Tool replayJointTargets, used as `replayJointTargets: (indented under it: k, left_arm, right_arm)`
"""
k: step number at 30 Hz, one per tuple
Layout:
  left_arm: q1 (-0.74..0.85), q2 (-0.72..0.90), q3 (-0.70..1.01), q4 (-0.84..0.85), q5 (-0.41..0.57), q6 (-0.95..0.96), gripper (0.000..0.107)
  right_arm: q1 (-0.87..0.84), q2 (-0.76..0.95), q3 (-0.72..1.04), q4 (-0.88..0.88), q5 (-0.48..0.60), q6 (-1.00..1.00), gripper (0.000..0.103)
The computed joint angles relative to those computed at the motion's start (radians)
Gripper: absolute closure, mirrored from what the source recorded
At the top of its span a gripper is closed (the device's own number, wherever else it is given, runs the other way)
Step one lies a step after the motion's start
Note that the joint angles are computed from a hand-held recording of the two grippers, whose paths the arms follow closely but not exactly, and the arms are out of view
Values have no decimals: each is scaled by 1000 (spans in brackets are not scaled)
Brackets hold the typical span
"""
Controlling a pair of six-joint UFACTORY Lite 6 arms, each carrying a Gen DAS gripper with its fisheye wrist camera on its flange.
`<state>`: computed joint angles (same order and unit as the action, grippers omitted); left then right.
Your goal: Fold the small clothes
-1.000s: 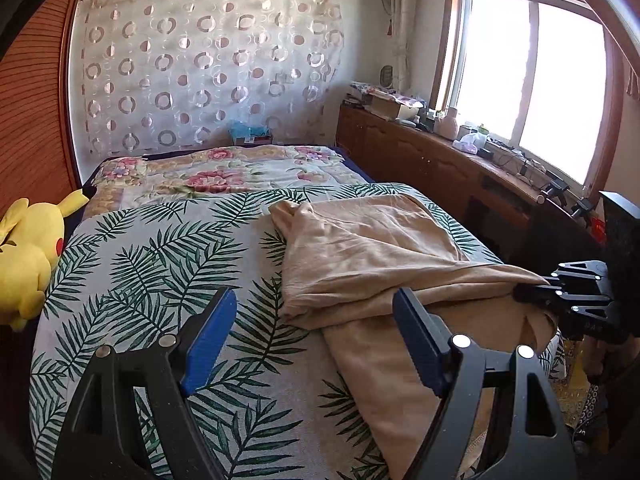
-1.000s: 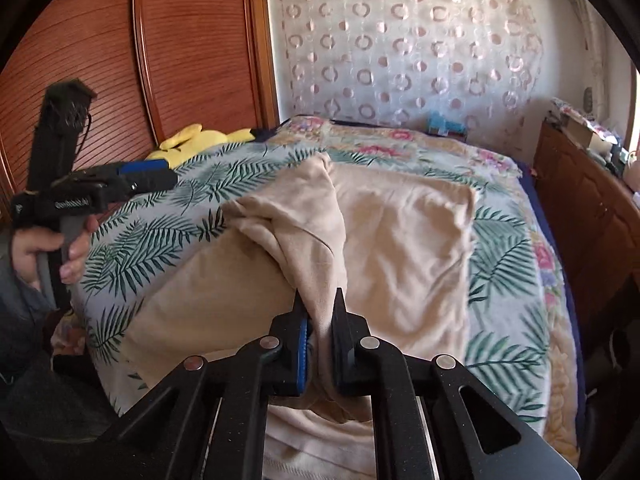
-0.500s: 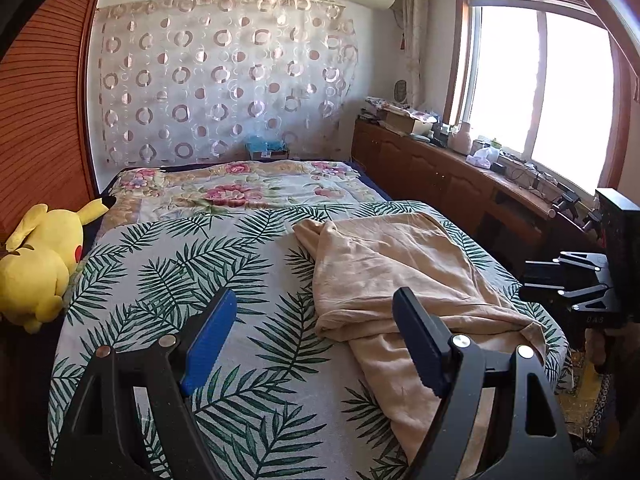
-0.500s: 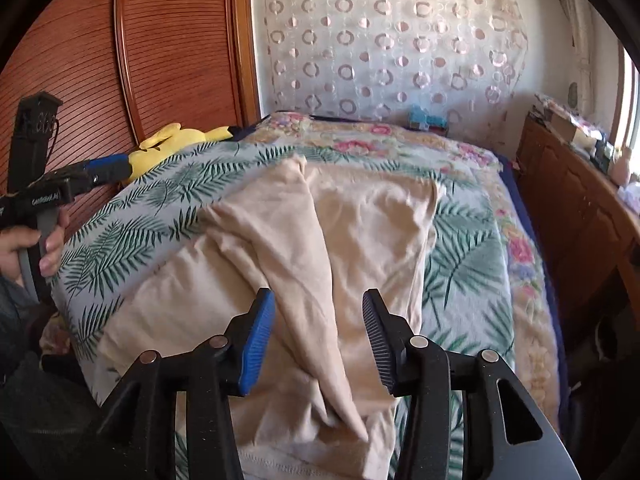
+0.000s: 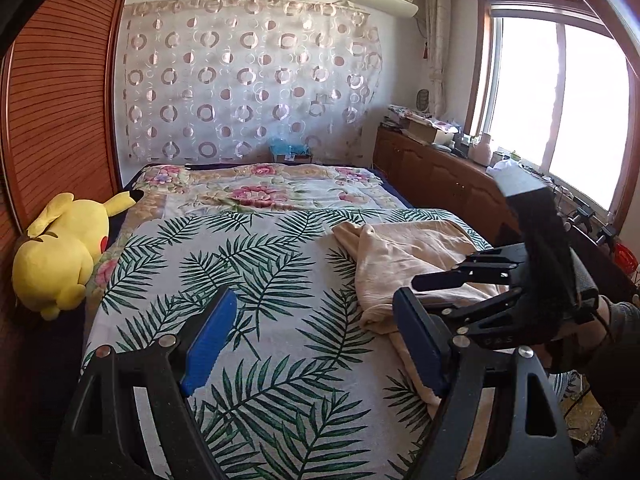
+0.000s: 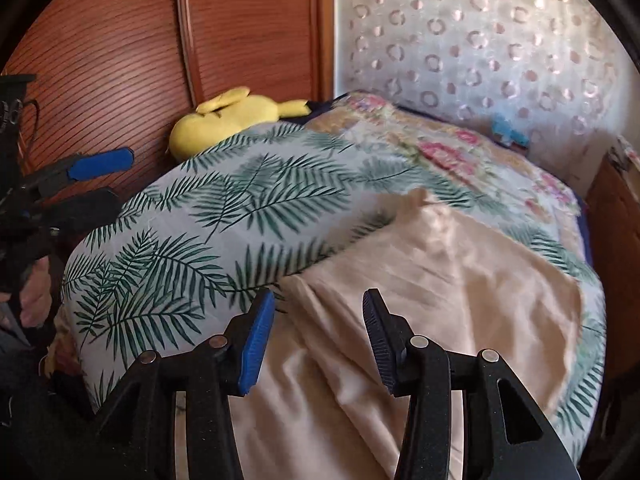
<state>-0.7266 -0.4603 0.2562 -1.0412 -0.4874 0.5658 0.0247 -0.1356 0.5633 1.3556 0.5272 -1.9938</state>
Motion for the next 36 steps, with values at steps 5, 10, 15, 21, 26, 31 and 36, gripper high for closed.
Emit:
replayJointTargets:
  k: [5, 10, 15, 21, 26, 31, 36]
  left_arm:
    - [51, 0, -19, 86, 25, -80, 26]
    - [51, 31, -26, 155, 19, -152, 26]
    - [39, 63, -18, 182, 6, -195, 26]
    - [32, 115, 1, 234, 4, -252, 26]
    - [17, 151, 12, 260, -1, -281, 26]
    - [-7, 191, 34, 254, -5, -285, 26]
    - [-27, 243, 60, 278, -8, -313, 26]
  right_arm:
    - [204, 207, 113, 114, -208, -55, 55]
    - [230, 291, 183, 131, -236, -45, 64]
    - [47, 251, 189, 98, -18, -22, 97]
    - [-161, 202, 271, 92, 78, -16, 98]
    - [-287, 310, 458, 108, 23, 11, 98]
    - [-275, 509, 670, 103, -225, 103, 98]
    - [-248, 520, 639, 239, -311, -2, 89]
